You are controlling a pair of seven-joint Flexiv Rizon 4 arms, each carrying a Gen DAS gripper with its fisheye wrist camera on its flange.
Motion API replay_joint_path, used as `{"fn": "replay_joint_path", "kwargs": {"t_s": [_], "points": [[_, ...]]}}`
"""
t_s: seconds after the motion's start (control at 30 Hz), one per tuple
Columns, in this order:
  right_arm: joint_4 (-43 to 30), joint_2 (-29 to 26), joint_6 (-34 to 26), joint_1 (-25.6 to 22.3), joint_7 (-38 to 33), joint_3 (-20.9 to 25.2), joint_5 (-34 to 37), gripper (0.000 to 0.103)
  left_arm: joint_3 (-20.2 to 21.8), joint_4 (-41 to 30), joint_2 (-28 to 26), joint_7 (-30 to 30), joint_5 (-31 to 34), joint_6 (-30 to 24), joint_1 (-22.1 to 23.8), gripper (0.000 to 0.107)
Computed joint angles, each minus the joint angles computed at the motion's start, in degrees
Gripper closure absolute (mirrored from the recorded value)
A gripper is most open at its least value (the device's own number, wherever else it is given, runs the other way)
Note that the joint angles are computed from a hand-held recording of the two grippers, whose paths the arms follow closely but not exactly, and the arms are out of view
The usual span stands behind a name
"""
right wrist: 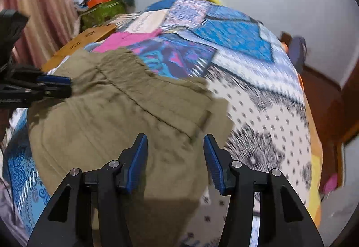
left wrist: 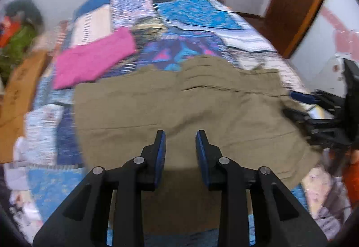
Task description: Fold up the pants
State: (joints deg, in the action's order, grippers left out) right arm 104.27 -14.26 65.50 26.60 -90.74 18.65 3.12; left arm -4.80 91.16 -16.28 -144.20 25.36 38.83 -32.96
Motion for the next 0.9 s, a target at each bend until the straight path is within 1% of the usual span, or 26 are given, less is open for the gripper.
{"fn": "replay_joint_path", "kwargs": {"t_s": [0.03,0.13,0.17,0.23,0.3,0.33,0.37,0.4,0.43,0.5,0.57,0.67,0.73,0.77,0.8,0.9], "points": [[0.4,0.5,-0.2,-0.4,0.3,0.1,0.8,0.056,0.3,0.1,0.5,-0.7,0.5,-1.3,-0.4,0.077],[0.8,2.0,-1.2,-1.2,0.0,0.4,2.8,0.055,0.5,3.8,3.6,-4.1,-1.1,-0.1,0.7,0.076],[1.3,2.6,-0.9,-1.1,0.2,0.2,2.7,0.055,0.8,5.2,5.1,-6.2,-0.7,0.4,0.9,0.076],[2.2,3.8,-0.3,-0.8,0.7,-0.2,1.9,0.053,0.6,6.2,7.1,-9.3,1.4,-1.2,1.3,0.076],[2.6,4.4,0.1,-0.6,1.2,-0.6,1.3,0.053,0.3,8.1,9.2,-11.1,2.1,-1.2,2.4,0.071],[2.6,4.6,0.3,-0.7,1.3,-0.6,1.6,0.053,0.0,9.0,10.0,-11.7,2.0,-0.7,3.2,0.066],[2.4,4.7,0.3,-0.8,1.3,-0.6,2.2,0.05,-0.1,10.6,11.0,-12.2,1.5,0.5,4.1,0.061],[2.2,4.8,0.3,-1.0,1.5,-0.6,2.9,0.044,-0.3,12.0,11.8,-12.3,0.8,1.7,5.0,0.06],[2.1,4.7,0.5,-1.1,1.9,-0.8,3.2,0.04,-0.5,13.2,12.3,-12.4,0.0,2.8,5.8,0.06],[1.6,4.2,0.2,-1.3,2.3,-0.8,4.3,0.04,-0.8,15.7,12.9,-11.6,-2.5,5.5,7.5,0.06],[0.5,3.3,-1.6,-1.8,2.5,-0.6,6.2,0.04,-1.0,18.1,12.8,-11.3,-5.2,8.8,8.8,0.059],[-1.1,2.1,-4.3,-2.6,1.9,0.1,9.6,0.04,-1.3,21.1,11.6,-9.4,-9.9,14.6,10.1,0.059],[-2.3,1.0,-5.7,-3.0,0.8,0.7,12.2,0.039,-1.5,21.9,10.4,-8.1,-12.0,16.7,10.5,0.059],[-2.6,0.8,-5.9,-3.2,0.3,0.9,13.3,0.038,-1.5,22.1,9.7,-7.3,-12.8,17.8,10.6,0.059],[-3.3,0.4,-6.5,-3.6,-0.5,1.3,15.0,0.034,-1.3,22.2,9.2,-7.3,-12.7,19.0,10.6,0.059],[-5.9,-1.1,-9.2,-5.0,-2.4,2.2,20.3,0.033,-0.8,22.6,8.5,-6.2,-13.8,21.7,10.6,0.059]]}}
